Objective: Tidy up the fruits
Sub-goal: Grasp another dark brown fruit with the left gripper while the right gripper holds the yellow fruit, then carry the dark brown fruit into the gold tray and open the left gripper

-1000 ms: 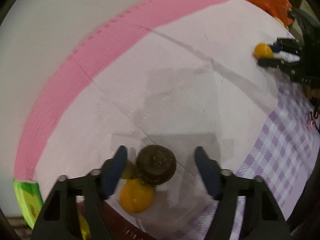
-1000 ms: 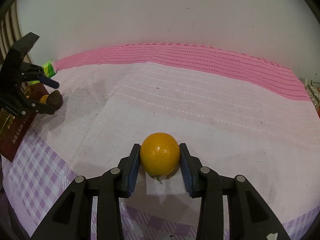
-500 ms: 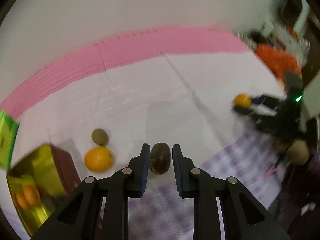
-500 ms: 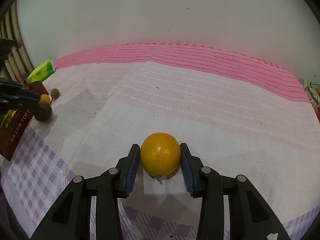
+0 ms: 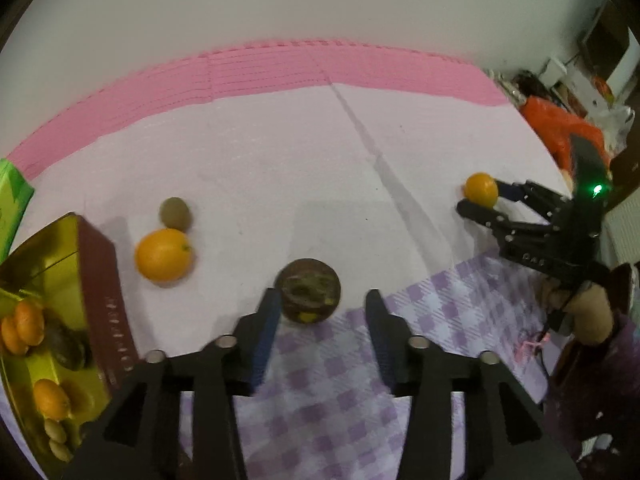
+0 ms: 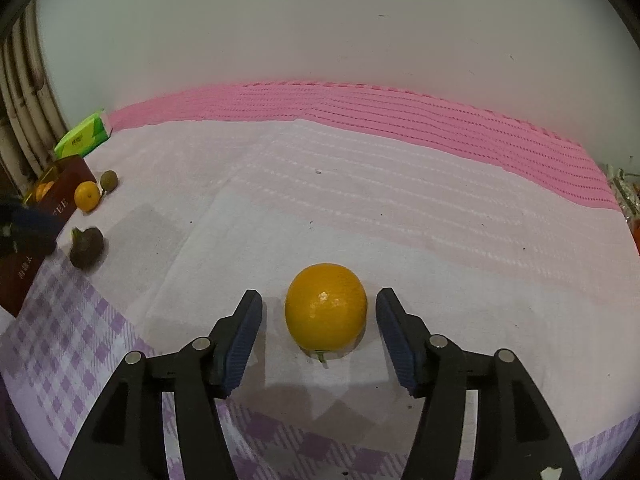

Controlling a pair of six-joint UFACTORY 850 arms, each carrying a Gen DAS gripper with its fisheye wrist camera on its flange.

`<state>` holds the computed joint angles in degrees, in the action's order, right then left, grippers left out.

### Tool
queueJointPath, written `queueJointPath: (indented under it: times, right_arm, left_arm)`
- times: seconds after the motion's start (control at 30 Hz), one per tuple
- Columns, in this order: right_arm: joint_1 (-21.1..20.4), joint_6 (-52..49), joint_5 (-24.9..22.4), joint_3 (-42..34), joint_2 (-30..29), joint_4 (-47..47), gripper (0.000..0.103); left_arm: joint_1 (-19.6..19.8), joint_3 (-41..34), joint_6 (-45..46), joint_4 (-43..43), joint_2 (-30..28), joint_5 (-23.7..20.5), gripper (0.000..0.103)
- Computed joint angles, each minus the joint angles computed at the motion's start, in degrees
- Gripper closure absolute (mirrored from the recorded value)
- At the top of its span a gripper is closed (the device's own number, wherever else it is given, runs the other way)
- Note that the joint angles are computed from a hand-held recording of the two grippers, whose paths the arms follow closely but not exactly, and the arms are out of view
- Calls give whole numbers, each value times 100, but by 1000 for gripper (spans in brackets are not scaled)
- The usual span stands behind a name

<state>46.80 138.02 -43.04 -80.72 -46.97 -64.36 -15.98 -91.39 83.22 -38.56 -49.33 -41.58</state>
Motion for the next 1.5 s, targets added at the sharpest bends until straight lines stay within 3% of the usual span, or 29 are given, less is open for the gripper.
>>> queueJointPath:
  times: [0.13,0.27,0.37,0.47,0.73,0.9,1.1,1.23,1.5]
  right_arm:
    - [-12,25,41,28,19,-55,44]
    - [-14,194,103,118,65,-201,43]
    - [-14,318,136,168,89,-299,43]
    - [-6,370,143,194,103,-336,43]
    - [1,234,142,156,92,-256,40]
    - [0,118,108,76,49,-161,40]
    - [-21,-441,-29,-194,-94,229,38]
    - [-40,-466,-61,-211,-107,347,30]
    - [-72,-561,-93,-297,-162,455,27]
  left_arm:
    - [-102,207,-40,-107,18,551,48]
    - [-206,255,-133,-29,-52,748,48]
    - [-214,315,129,-254,-69,910,59]
    - [-184,358,40,-279,-37,816,60]
    - [136,1385,1127,-1884,801,1296,59]
    - [282,1770,1473,-2315,1153,1690,59]
    - [489,2002,1939,-2671,1357,1825,59]
    - [590,2103,2307,-2996,1446,1877,59]
    - [774,2047,2270,-3027,1495,1689,59]
